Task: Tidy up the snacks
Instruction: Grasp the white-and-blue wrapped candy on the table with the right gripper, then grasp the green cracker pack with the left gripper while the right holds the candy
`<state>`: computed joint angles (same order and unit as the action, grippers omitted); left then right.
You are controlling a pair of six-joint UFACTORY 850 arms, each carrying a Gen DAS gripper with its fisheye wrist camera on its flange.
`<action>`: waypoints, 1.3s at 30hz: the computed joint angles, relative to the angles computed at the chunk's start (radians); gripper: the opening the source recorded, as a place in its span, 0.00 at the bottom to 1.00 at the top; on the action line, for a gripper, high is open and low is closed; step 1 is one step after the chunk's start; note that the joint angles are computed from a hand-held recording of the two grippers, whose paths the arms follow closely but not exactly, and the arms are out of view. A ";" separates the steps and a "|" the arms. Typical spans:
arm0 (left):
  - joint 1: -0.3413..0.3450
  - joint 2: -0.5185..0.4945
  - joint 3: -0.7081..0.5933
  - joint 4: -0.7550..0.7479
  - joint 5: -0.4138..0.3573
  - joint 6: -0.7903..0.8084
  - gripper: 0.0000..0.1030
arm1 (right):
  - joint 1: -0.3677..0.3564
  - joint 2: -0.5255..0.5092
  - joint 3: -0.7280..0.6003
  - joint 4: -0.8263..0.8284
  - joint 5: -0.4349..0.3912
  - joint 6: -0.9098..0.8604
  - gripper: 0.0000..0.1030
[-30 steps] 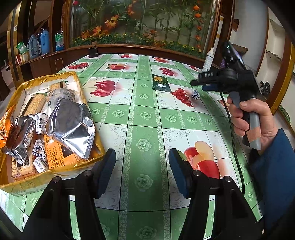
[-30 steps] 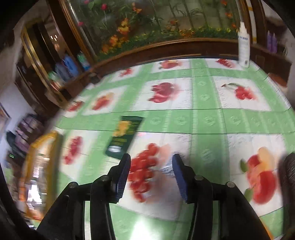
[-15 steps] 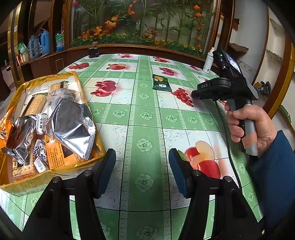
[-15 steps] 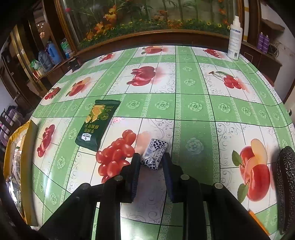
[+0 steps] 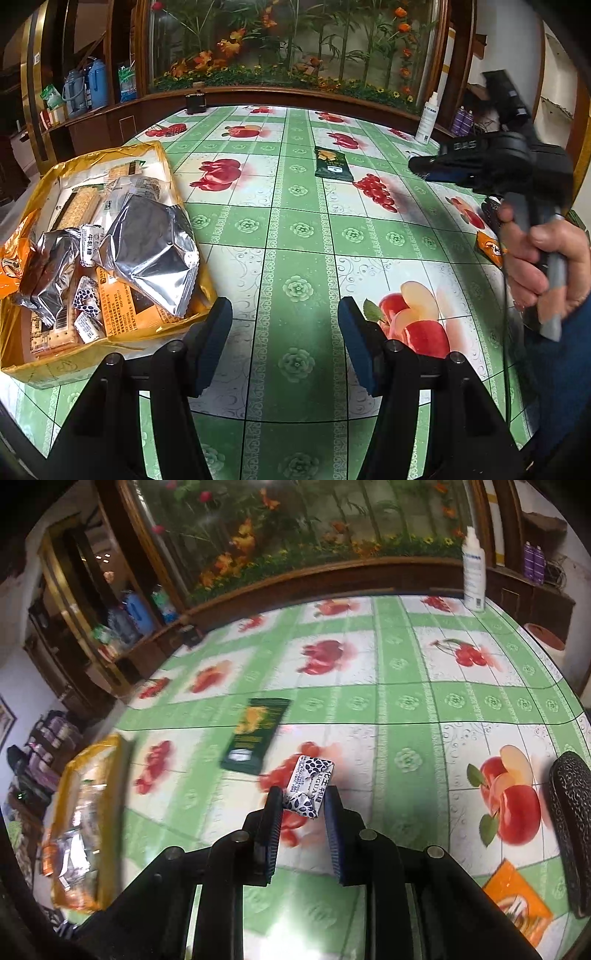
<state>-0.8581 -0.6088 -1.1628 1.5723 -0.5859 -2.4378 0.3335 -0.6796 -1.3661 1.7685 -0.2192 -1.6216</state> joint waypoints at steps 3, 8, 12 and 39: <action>0.000 -0.006 -0.009 -0.026 -0.005 0.027 0.56 | 0.001 0.035 0.049 0.092 -0.040 -0.109 0.23; -0.006 -0.025 -0.042 -0.109 -0.031 0.125 0.57 | -0.006 0.064 0.095 0.080 -0.085 -0.106 0.23; -0.010 -0.045 -0.089 -0.186 -0.066 0.225 0.57 | -0.016 0.073 0.107 0.118 -0.101 -0.127 0.23; 0.249 -0.741 -1.357 -1.126 -0.245 1.374 0.75 | -0.100 0.039 0.067 0.090 -0.105 0.140 0.23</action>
<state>-0.6095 -1.3501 -2.5195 0.4459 -0.8312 -1.0635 0.2333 -0.6405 -1.2993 1.8586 -0.3238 -1.4813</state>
